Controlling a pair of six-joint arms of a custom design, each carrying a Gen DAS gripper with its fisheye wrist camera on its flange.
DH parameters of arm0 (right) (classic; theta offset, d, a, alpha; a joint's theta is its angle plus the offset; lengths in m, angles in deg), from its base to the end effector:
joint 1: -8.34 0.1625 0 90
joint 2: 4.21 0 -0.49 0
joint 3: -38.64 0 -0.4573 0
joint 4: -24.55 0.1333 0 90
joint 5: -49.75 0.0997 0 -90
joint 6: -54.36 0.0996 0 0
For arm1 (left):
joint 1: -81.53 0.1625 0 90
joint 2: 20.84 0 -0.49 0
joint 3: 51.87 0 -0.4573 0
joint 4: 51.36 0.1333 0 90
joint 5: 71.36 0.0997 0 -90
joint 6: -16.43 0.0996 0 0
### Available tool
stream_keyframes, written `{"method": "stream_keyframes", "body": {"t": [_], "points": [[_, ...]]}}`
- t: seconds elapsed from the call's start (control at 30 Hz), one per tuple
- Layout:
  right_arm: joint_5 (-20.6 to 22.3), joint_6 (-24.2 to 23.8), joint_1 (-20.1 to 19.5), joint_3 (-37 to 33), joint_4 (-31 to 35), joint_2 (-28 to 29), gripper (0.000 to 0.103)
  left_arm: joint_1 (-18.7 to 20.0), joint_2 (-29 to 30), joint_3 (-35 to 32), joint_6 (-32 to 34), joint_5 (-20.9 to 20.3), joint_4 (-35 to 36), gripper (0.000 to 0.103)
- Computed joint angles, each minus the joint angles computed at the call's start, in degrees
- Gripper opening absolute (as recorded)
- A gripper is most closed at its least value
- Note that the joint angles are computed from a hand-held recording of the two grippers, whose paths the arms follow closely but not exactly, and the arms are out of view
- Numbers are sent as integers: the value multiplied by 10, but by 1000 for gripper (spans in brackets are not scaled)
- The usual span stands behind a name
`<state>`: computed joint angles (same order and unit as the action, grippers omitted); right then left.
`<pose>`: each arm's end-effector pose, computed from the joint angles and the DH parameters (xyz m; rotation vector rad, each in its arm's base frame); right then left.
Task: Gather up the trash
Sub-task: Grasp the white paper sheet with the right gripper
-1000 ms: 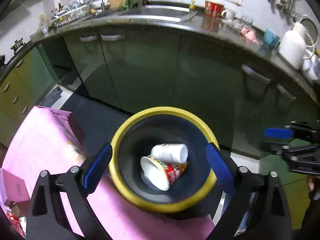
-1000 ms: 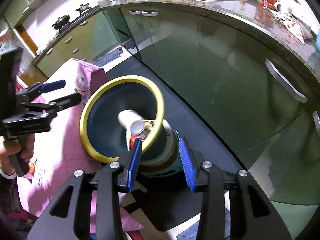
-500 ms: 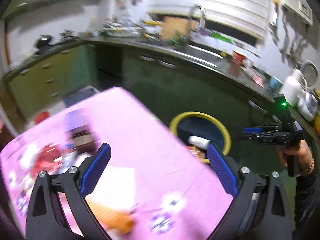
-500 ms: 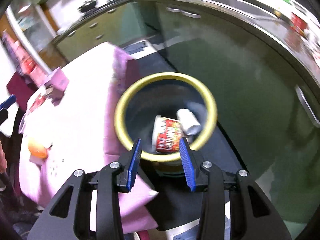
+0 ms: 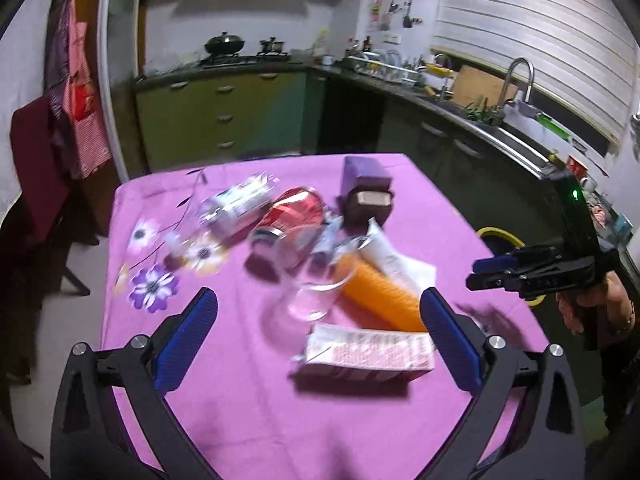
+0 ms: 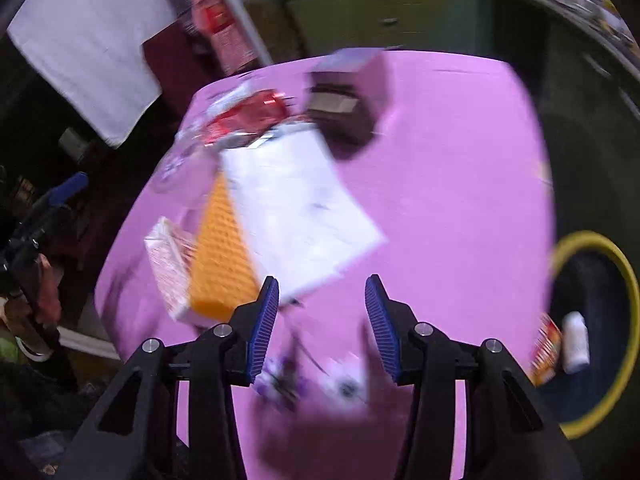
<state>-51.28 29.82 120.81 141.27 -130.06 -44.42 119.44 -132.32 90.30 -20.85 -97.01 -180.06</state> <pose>0.3690 -0.5933 -0.0204 1.1708 -2.7056 0.0512 -0.1143 -0.3717 0.3563 0.1876 2.1960 -1.0837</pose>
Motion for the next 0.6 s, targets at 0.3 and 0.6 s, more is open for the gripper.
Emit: {"method": "stream_keyframes", "body": {"t": [0.3, 0.6], "points": [[-18, -18, 28, -48, 18, 47, 40, 14, -2, 10, 64, -18, -67, 96], [-32, -8, 33, -104, 50, 95, 32, 32, 8, 11, 86, -41, -96, 96]]}}
